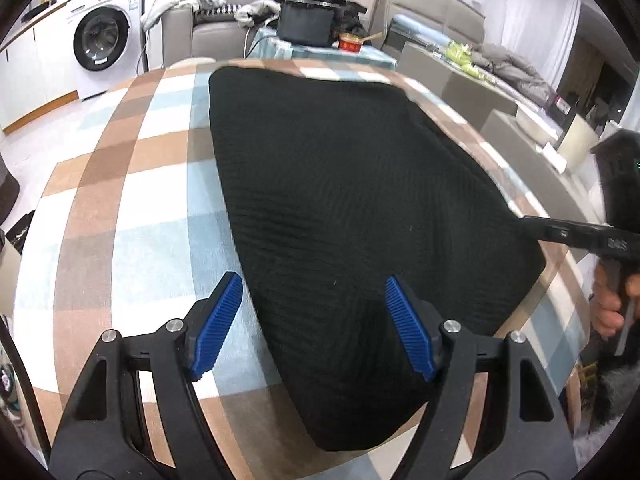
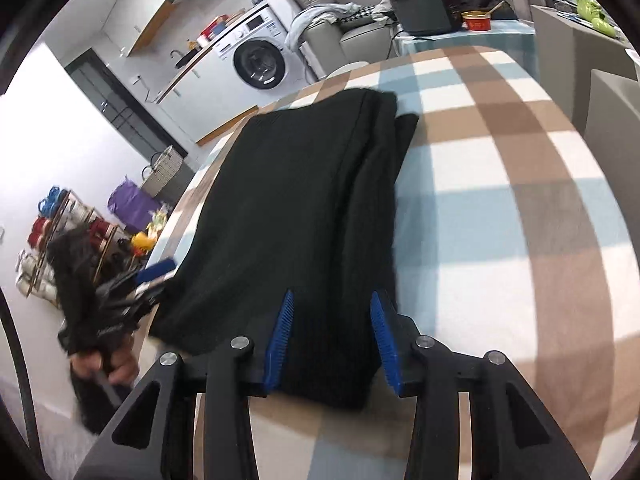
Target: Fold small clothes
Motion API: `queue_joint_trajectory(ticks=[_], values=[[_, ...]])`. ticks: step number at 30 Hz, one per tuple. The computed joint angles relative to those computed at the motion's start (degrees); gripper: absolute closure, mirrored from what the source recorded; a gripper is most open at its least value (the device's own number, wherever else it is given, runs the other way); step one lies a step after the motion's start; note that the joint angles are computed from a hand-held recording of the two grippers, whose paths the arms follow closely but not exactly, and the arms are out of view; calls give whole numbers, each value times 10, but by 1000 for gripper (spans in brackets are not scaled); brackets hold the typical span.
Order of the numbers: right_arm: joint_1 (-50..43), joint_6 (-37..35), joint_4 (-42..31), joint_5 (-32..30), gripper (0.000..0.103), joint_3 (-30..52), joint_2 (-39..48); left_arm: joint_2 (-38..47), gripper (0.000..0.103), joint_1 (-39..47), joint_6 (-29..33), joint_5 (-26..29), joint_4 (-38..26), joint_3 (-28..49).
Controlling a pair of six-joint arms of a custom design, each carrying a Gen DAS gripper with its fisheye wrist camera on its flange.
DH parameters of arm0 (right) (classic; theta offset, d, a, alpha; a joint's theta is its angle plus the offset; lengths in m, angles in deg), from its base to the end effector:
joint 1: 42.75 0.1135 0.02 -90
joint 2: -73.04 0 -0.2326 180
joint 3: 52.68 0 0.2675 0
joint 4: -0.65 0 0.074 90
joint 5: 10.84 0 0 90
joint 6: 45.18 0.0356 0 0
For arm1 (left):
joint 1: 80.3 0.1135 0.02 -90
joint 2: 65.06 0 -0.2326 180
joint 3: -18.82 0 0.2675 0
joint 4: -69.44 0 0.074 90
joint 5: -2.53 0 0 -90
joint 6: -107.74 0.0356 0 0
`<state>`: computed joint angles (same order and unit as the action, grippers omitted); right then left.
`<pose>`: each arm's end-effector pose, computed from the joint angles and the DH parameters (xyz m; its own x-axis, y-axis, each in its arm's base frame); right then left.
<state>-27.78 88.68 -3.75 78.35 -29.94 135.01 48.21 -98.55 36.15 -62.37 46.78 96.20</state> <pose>0.1904 0.0514 0.0740 -0.6664 0.5390 -0.5151 0.2685 0.8181 0.5086 0.3600 -0.1346 0.0797 -0.6128 0.5032 -0.6093 0.7244 0.6659 -0.1786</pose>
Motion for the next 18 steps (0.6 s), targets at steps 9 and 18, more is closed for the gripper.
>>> queue_joint_trajectory(ticks=[9, 18], values=[[75, -29, -6, 47, 94, 35, 63, 6, 76, 15, 26, 18, -21, -3], [100, -18, -77, 77, 90, 36, 37, -18, 75, 32, 33, 17, -19, -26]])
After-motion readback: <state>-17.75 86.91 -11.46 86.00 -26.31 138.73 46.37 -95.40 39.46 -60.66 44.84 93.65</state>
